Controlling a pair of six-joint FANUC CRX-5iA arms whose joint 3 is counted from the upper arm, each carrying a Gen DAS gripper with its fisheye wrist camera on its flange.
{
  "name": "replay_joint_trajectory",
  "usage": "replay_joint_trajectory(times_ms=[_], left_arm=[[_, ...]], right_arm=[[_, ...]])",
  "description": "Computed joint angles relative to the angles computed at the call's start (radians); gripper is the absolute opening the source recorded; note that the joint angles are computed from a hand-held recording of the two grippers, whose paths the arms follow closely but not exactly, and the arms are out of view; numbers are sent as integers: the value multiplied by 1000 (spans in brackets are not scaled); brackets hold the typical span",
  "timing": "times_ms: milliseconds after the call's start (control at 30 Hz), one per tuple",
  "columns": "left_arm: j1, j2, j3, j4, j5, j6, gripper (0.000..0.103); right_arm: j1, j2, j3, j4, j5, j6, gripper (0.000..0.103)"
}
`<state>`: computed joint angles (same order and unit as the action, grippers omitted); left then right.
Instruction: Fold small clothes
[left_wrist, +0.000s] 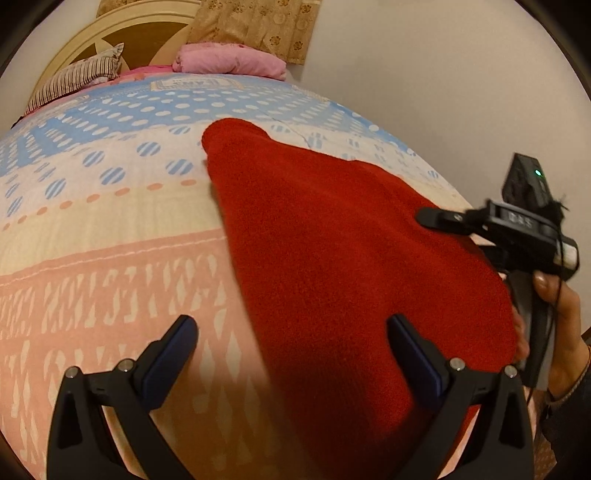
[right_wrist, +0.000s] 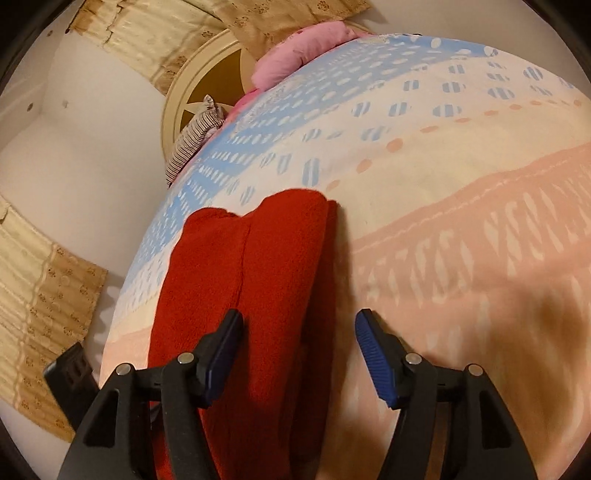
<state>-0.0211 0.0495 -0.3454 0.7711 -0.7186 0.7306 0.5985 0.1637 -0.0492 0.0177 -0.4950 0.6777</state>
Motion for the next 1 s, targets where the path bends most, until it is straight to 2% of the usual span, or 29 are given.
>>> replay_joint_trajectory(times_ms=[100, 233, 333, 400, 467, 533, 833, 1000], left_arm=[[-1, 2, -1, 6, -1, -5, 103], [-1, 5, -3, 21, -5, -16, 103], [-2, 8, -6, 39, -11, -33, 103], [-1, 9, -7, 49, -15, -43, 103], [-1, 8, -11, 58, -17, -51, 103], [-1, 7, -13, 63, -18, -56, 103], [-7, 3, -22, 93, -28, -101, 92], [-13, -9, -34, 103, -25, -121, 81]], right_arm=[[-20, 28, 37, -42, 4, 45, 64], [-68, 60, 102, -246, 17, 220, 64], [-85, 63, 114, -331, 28, 310, 61], [-93, 60, 109, -362, 34, 333, 47], [-131, 57, 127, -514, 9, 446, 35], [-145, 55, 130, -574, 5, 495, 33], [-116, 65, 129, -492, 17, 456, 31], [-98, 70, 123, -432, 36, 419, 31]])
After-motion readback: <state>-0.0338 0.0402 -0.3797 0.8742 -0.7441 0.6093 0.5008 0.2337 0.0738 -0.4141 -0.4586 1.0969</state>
